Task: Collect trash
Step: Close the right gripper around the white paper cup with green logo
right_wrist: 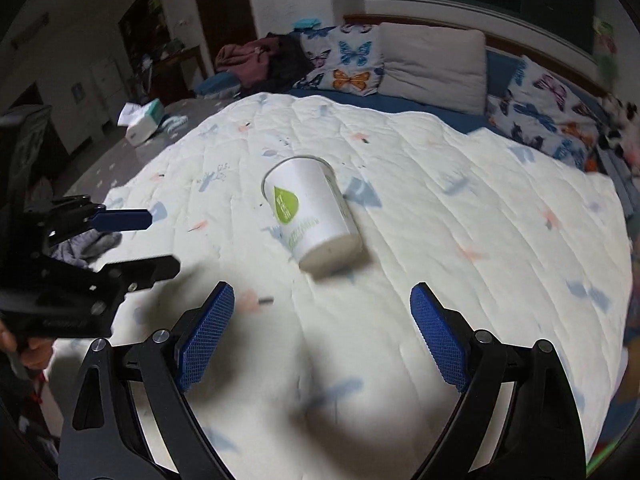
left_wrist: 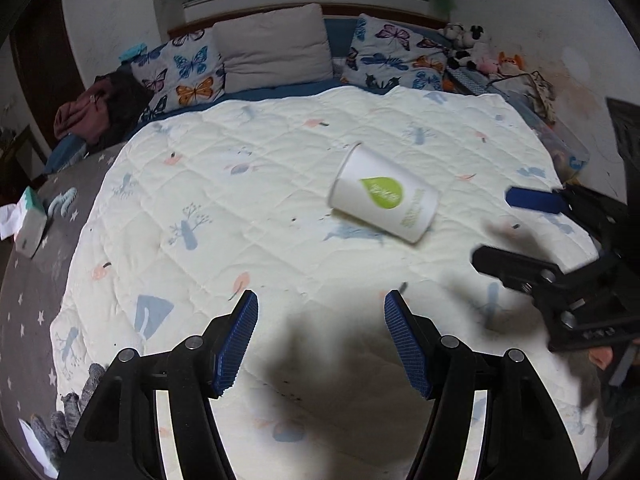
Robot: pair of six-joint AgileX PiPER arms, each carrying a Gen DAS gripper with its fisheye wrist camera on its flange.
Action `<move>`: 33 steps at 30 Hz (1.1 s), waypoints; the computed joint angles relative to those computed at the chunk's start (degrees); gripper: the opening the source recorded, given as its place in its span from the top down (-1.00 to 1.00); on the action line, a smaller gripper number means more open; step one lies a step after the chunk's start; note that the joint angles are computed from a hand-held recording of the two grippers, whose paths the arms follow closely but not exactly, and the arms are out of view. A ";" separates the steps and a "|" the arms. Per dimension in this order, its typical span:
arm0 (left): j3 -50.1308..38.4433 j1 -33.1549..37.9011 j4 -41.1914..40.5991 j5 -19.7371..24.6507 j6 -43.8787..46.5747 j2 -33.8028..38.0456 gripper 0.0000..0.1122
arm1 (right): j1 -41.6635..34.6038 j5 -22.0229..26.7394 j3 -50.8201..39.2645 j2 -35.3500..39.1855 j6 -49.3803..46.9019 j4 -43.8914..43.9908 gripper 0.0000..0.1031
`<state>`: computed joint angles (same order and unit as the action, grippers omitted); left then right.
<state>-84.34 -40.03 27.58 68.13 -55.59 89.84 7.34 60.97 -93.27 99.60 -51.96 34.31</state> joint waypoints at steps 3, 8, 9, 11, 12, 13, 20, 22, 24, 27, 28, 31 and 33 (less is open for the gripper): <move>1.91 1.76 -0.86 -1.32 0.24 -0.73 -0.14 | 3.19 -2.35 -2.46 2.97 0.89 -3.28 -0.71; 4.52 4.53 -2.33 -3.54 1.21 -1.52 -0.14 | 5.94 -1.09 -9.27 9.27 1.98 -6.06 -0.70; 4.96 4.87 -2.56 -3.99 1.37 -1.63 -0.14 | 6.25 -0.96 -10.02 9.94 2.09 -6.41 -0.70; 5.64 5.36 -2.86 -4.60 1.42 -1.74 -0.14 | 7.37 -0.21 -12.55 11.99 2.27 -7.68 -0.70; 6.20 5.79 -3.23 -5.20 1.56 -1.86 -0.14 | 7.93 -0.94 -12.44 12.12 2.37 -8.52 -0.70; 6.74 6.20 -3.61 -5.78 1.64 -1.99 -0.14 | 8.49 -1.09 -12.99 12.70 2.54 -9.46 -0.69; 8.65 7.63 -5.33 -7.93 1.96 -2.44 -0.14 | 9.69 -0.30 -14.12 14.52 3.88 -11.45 -0.17; 8.82 7.57 -5.17 -7.99 1.73 -2.51 -0.14 | 8.97 -1.07 -12.66 13.44 3.21 -10.00 -0.16; 9.39 7.83 -5.34 -8.27 1.62 -2.78 -0.14 | 8.26 -0.19 -12.32 12.77 3.07 -8.73 -0.15; 10.03 7.52 -5.18 -8.34 0.85 -3.20 -0.14 | 7.16 0.44 -10.48 10.43 3.40 -8.41 -0.15; 10.12 7.42 -5.16 -8.33 0.82 -3.35 -0.14 | 6.85 0.28 -9.61 9.58 3.24 -8.25 -0.15; 10.01 6.97 -5.00 -8.20 0.49 -3.57 -0.14 | 4.48 0.64 -5.93 5.50 1.11 -6.77 -0.14; 9.75 6.46 -4.81 -8.01 0.33 -3.56 -0.15 | 2.66 3.35 -5.64 4.23 0.46 -5.80 -0.11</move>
